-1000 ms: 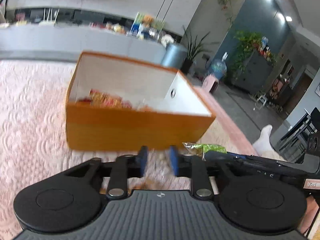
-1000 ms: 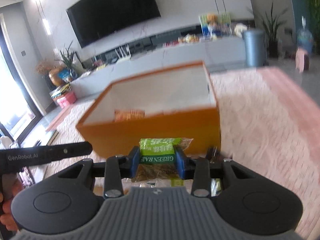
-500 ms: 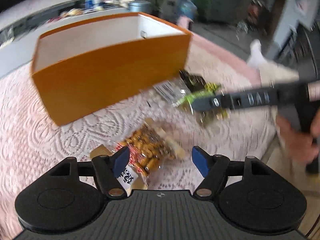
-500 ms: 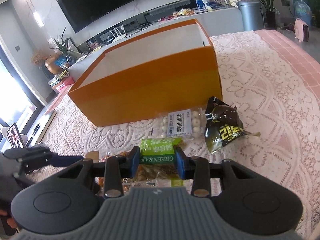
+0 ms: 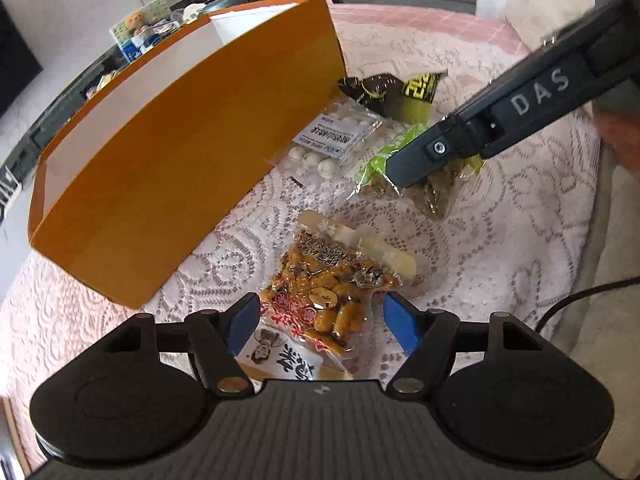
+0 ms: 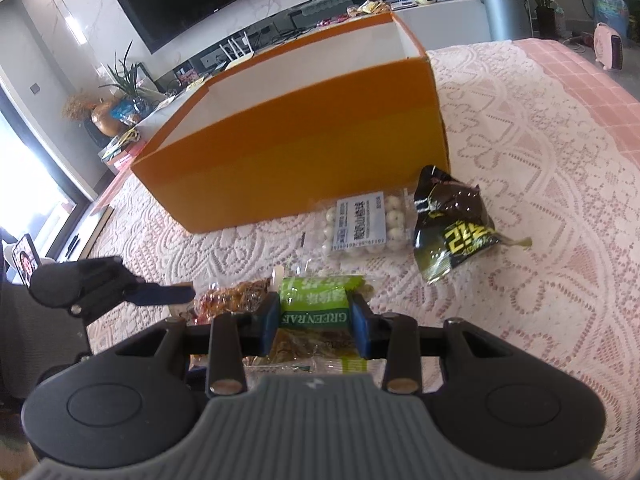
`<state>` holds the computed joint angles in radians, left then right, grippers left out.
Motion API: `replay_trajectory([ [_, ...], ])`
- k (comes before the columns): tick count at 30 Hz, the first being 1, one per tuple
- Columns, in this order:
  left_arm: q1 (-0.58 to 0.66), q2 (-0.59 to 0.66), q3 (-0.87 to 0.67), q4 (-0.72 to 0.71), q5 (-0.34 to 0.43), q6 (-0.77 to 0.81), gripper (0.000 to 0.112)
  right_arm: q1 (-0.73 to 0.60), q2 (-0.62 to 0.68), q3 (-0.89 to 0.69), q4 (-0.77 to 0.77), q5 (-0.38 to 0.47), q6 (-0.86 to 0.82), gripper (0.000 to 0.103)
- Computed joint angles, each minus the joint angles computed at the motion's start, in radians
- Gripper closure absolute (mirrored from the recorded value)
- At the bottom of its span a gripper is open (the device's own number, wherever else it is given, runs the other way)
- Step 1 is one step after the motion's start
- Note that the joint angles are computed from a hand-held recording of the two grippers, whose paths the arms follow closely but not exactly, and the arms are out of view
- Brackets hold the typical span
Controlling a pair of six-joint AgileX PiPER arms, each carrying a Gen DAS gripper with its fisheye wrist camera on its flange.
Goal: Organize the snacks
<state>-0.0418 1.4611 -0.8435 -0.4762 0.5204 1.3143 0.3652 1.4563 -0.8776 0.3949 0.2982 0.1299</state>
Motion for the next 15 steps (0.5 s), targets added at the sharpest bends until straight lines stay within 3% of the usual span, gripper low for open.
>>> replay_trajectory([
  [2, -0.016, 0.000, 0.016, 0.022, -0.039, 0.014, 0.033, 0.002, 0.002, 0.000, 0.006, 0.001, -0.008, 0.067],
  [6, -0.015, 0.021, -0.011, 0.008, -0.021, 0.062, 0.033, 0.004, 0.009, -0.004, -0.007, 0.006, 0.004, 0.067],
  [10, -0.006, 0.050, -0.055, 0.011, 0.023, 0.009, 0.047, 0.013, 0.014, -0.009, -0.055, 0.011, 0.056, 0.067],
  [13, 0.016, 0.040, -0.061, -0.051, 0.045, 0.018, 0.071, 0.014, 0.013, -0.008, -0.064, 0.011, 0.065, 0.067],
  [15, 0.030, 0.034, -0.063, -0.088, 0.048, 0.010, 0.077, 0.013, 0.017, -0.010, -0.063, 0.012, 0.067, 0.067],
])
